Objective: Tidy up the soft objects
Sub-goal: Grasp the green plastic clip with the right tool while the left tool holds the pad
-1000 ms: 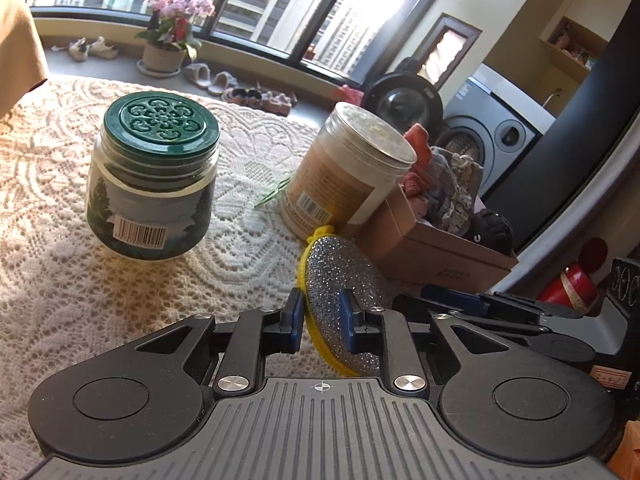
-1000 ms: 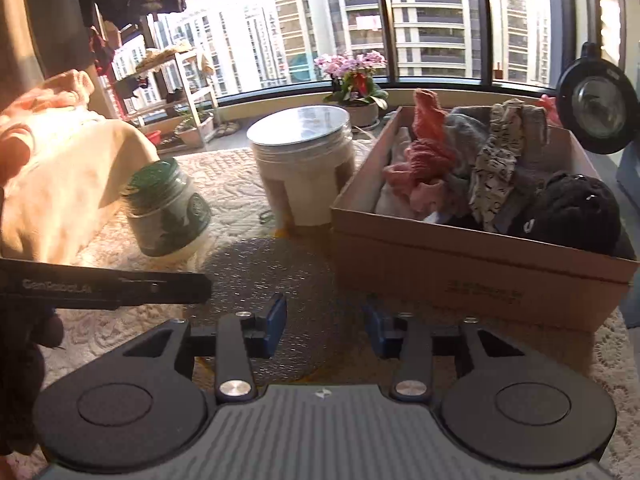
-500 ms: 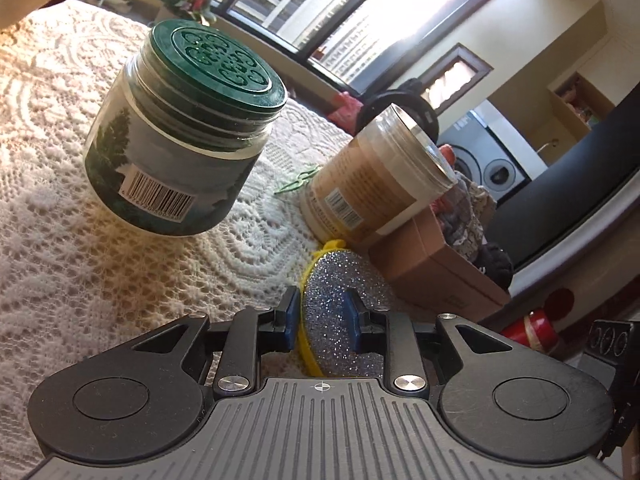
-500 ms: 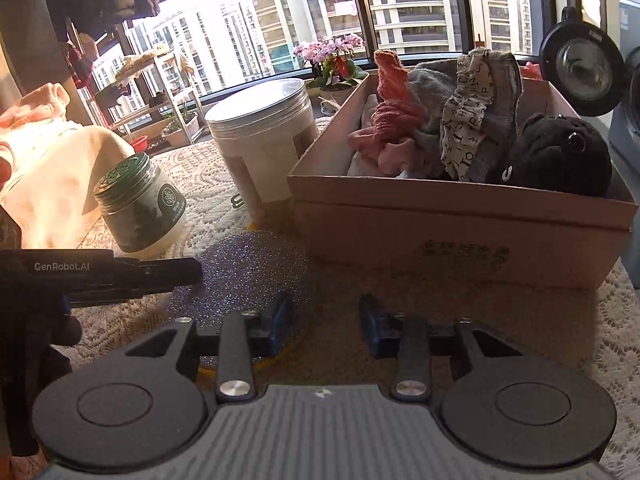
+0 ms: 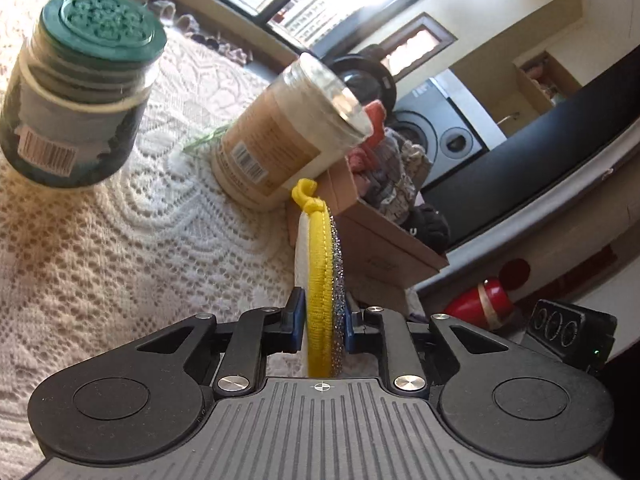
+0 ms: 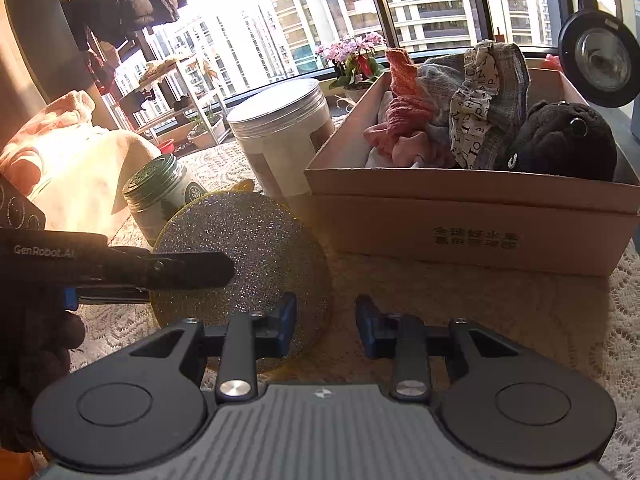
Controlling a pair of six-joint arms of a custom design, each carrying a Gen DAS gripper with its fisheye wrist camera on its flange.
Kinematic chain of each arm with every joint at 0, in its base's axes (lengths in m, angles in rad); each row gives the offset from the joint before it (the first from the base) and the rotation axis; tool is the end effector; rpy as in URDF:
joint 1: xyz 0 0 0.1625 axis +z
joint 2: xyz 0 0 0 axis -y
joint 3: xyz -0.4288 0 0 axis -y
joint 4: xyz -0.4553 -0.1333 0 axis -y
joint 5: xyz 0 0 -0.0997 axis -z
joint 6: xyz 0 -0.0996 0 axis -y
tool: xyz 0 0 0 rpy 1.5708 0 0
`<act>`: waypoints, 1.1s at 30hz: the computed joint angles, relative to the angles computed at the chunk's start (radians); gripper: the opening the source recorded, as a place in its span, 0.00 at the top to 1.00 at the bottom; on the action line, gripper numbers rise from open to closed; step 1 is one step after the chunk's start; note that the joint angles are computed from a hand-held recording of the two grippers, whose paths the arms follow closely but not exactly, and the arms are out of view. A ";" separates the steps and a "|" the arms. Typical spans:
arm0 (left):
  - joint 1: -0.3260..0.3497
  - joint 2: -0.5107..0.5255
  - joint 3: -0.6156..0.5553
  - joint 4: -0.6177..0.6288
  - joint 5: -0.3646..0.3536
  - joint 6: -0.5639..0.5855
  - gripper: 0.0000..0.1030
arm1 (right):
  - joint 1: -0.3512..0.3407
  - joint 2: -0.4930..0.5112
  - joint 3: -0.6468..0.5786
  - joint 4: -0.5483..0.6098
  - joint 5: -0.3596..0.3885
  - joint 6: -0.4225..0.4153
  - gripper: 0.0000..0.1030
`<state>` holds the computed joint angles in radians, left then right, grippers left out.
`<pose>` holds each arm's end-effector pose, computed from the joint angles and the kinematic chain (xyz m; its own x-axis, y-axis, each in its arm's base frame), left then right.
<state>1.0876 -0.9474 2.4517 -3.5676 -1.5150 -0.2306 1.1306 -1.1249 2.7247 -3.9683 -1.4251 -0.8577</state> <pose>-0.0701 -0.4324 0.0159 -0.9662 0.2505 0.0602 0.1937 0.8603 -0.4716 0.0008 -0.3451 0.0968 -0.8396 -0.2635 0.4750 -0.5158 0.6611 -0.5449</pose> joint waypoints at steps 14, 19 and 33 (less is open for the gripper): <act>-0.081 -0.088 0.213 -0.372 0.368 0.131 0.83 | 0.436 0.010 -0.191 0.277 -0.376 0.293 0.67; -0.019 -0.094 0.248 -0.460 0.327 0.179 0.83 | 0.470 0.248 -0.331 0.100 -0.448 0.627 0.67; 0.074 -0.093 0.284 -0.566 0.192 0.158 0.83 | 0.551 0.584 -0.607 -0.149 -0.733 0.713 0.91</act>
<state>1.1615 -1.0407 2.7353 -4.1337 -1.3226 -0.0722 1.6818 -0.5407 2.1175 -4.1174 -2.1577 -0.1443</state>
